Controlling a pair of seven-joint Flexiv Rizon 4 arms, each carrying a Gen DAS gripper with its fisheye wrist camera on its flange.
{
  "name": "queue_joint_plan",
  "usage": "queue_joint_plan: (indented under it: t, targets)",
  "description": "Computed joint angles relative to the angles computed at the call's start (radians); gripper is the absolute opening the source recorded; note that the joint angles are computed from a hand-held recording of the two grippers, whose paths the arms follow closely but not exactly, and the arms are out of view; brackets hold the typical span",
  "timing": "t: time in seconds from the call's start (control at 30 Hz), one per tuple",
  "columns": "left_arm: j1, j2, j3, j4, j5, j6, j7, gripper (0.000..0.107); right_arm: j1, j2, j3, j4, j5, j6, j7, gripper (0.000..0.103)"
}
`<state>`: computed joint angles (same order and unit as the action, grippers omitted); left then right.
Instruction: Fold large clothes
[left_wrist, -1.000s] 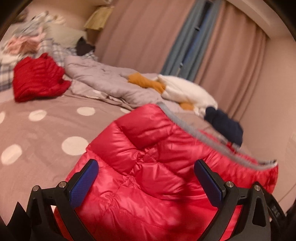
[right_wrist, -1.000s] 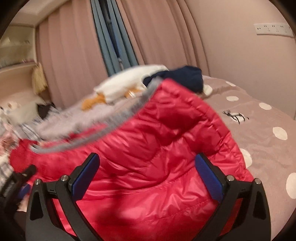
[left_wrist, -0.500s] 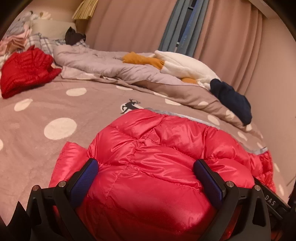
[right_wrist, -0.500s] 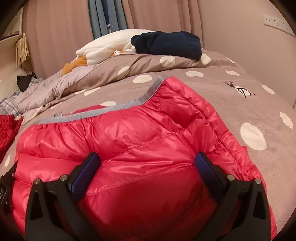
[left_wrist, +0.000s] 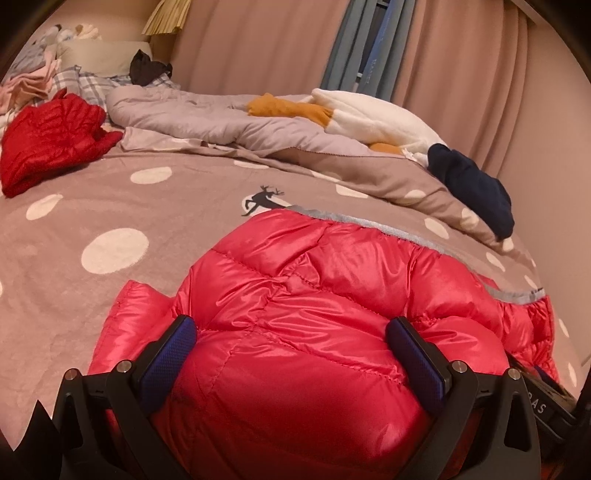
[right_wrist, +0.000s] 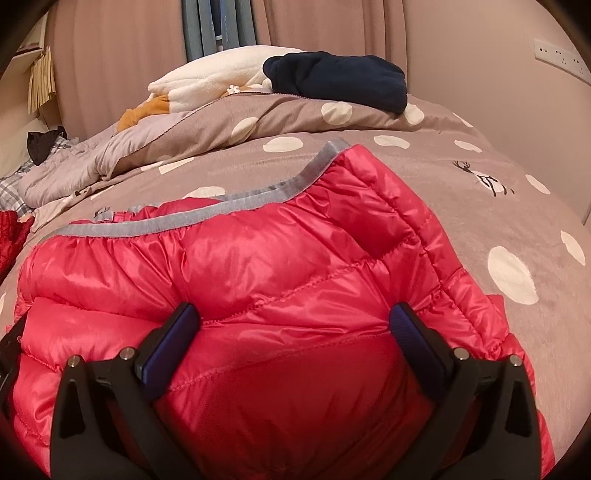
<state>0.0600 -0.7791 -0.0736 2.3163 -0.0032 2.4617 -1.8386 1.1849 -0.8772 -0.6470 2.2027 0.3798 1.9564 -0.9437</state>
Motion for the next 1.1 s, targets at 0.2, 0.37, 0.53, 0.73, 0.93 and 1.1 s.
queue_joint_plan:
  t: [0.2, 0.37, 0.53, 0.73, 0.93, 1.1]
  targets:
    - [-0.003, 0.001, 0.001, -0.001, -0.002, -0.001, -0.001, 0.102, 0.001, -0.002, -0.003, -0.001, -0.001, -0.003, 0.0, 0.103]
    - [-0.033, 0.028, 0.015, 0.011, -0.045, -0.032, 0.018, 0.102, 0.031, -0.003, -0.033, 0.005, 0.004, -0.022, 0.003, 0.103]
    - [-0.001, 0.051, 0.005, 0.052, -0.01, -0.003, -0.012, 0.102, 0.022, 0.028, -0.022, 0.029, -0.016, 0.001, 0.006, 0.103]
    - [0.096, 0.117, -0.02, 0.143, 0.069, 0.05, -0.159, 0.101, -0.075, 0.126, 0.104, 0.064, 0.004, 0.081, -0.054, 0.103]
    - [0.156, 0.166, 0.029, 0.28, 0.055, 0.126, -0.325, 0.102, -0.124, 0.208, 0.223, 0.136, 0.097, 0.251, -0.124, 0.103]
    - [0.325, 0.107, -0.004, 0.289, 0.271, 0.112, -0.444, 0.101, -0.226, 0.255, 0.379, 0.181, 0.137, 0.445, -0.117, 0.103]
